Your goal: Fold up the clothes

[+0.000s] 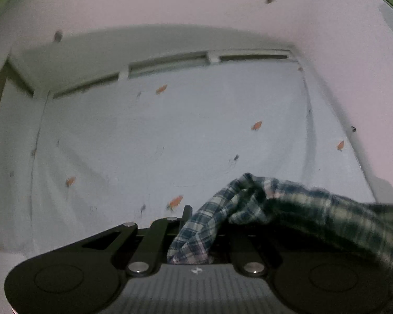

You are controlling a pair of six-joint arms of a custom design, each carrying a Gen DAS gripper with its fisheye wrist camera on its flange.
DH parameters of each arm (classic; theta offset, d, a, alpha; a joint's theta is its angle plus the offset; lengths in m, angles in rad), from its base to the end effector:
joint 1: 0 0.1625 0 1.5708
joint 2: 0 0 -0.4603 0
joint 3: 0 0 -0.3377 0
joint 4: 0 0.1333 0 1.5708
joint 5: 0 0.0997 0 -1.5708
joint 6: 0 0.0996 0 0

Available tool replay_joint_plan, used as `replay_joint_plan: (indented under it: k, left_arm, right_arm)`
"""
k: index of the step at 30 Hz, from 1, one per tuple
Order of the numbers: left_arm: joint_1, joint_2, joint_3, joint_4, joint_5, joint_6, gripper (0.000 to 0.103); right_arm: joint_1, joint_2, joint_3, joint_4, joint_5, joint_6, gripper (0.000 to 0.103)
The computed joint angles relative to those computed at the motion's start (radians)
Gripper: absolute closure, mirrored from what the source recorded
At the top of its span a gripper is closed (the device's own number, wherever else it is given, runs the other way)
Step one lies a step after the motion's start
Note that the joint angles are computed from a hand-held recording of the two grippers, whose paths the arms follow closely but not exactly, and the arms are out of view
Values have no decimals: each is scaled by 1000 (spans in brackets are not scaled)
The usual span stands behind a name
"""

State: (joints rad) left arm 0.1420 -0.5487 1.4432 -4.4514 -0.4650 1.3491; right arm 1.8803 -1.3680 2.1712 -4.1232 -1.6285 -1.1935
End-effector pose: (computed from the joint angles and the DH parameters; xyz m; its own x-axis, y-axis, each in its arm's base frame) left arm -0.5672 -0.3057 0.2485 -0.5816 0.0165 -0.8133 0.7639 -0.3327 -0.5530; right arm 0.2456 -0.3492 0.4861 -0.4069 0.0650 0.9111 -0.8802 -0.2947 -0.3721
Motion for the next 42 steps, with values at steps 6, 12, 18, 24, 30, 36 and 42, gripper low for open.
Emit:
replay_joint_plan:
  k: [6,12,18,24,30,36,42]
  left_arm:
    - [-58,-37,34,-95,-81,104,96]
    - [-107,-33,-5,-171,-195,238,96]
    - [-183,-23,58,-258,-74,300,99]
    - [-186,-30,61,-167,-53,184,99]
    - [-109,-30,73,27,30,-91,99]
    - [13,-44,158,349,90,-476,99]
    - [241,-30,125,675,-42,-823,99]
  right_arm:
    - [110,-34,-40,-138,94,-182,102]
    - [116,-64,-60,-219,217,-164,102]
    - [103,-224,61,-76,199,-81,102]
    - [35,-283,44,68,268,5,101]
    - [-38,-249,36,89,212,5,101]
    - [-90,-127,-20,144,56,26,101]
    - [-154,117,-188,122,-58,-70,101]
